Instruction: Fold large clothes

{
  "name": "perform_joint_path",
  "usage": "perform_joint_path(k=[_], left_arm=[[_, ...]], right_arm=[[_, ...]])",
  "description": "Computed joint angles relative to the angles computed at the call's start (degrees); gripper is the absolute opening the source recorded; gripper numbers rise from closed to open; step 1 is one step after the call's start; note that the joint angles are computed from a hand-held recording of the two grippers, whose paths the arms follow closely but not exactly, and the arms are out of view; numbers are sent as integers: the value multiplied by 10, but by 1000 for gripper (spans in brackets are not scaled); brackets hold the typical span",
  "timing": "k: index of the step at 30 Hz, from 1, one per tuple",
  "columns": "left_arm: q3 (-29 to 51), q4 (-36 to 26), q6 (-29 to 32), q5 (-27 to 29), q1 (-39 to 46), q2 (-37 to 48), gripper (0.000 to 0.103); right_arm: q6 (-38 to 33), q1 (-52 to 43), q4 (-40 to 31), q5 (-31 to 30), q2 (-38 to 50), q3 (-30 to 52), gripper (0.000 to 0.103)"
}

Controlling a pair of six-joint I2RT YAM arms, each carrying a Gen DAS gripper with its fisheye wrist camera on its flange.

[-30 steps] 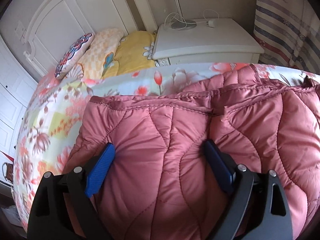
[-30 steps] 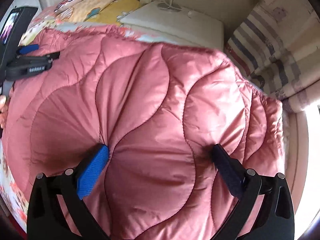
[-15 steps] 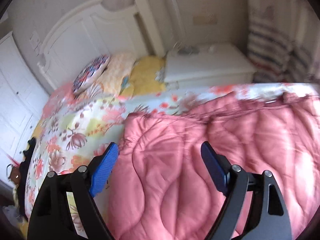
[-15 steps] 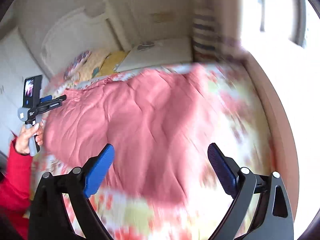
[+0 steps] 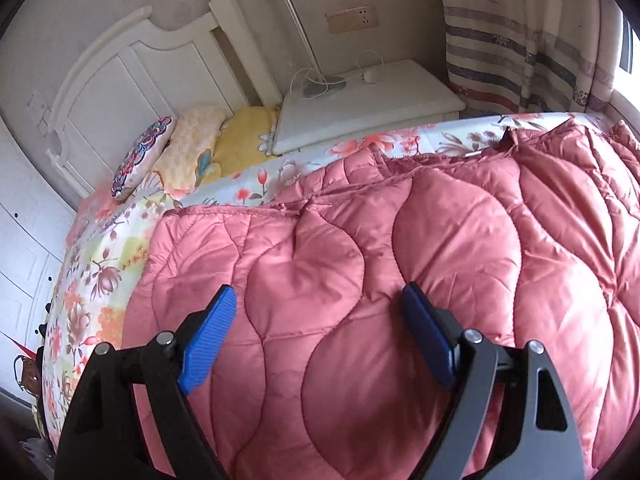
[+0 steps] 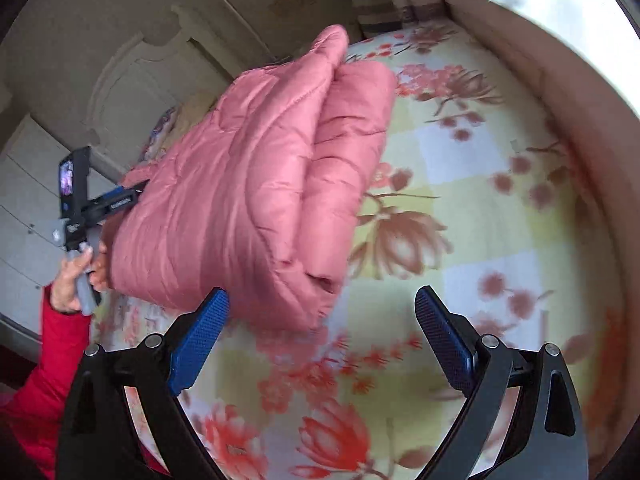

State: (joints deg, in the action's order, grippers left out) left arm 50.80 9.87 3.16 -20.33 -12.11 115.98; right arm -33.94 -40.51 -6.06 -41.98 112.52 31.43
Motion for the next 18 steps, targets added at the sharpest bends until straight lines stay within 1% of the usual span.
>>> perform_joint_path(k=[2,3,5,8,11,12,13,14,15,16,17,18], left_arm=[[17,-8,1,19,9,22,84],[21,-8,0,24,13,28,85],[22,-2,1,31,18,37,85],[16,13,3,24,16,39,86],[15,18,-4,25,16,42,86],[14,20,-6,27,17,42,86],[13,20,-9,29,18,41,86],[15,17,-12,30,19,42,86],[17,13,-17,31,21,43,86],[20,9,-21,31,22,43,86],[21,8,-23,30,22,44,86],[23,6,-26,29,21,45,86]], right_arm=[[13,13,-9,-19,28,17,93],[28,18,14,-18,23,6,94],[37,23,18,-12,15,0,93],[42,37,-1,19,-13,-8,94],[88,78,19,29,-29,-17,94],[105,92,29,27,-31,-16,89],[119,107,36,27,-30,-11,77],[129,120,38,31,-34,-9,76],[144,143,44,56,-52,-12,70],[149,161,34,76,-74,-9,64],[151,179,27,98,-92,-9,61],[157,191,16,113,-107,-6,54]])
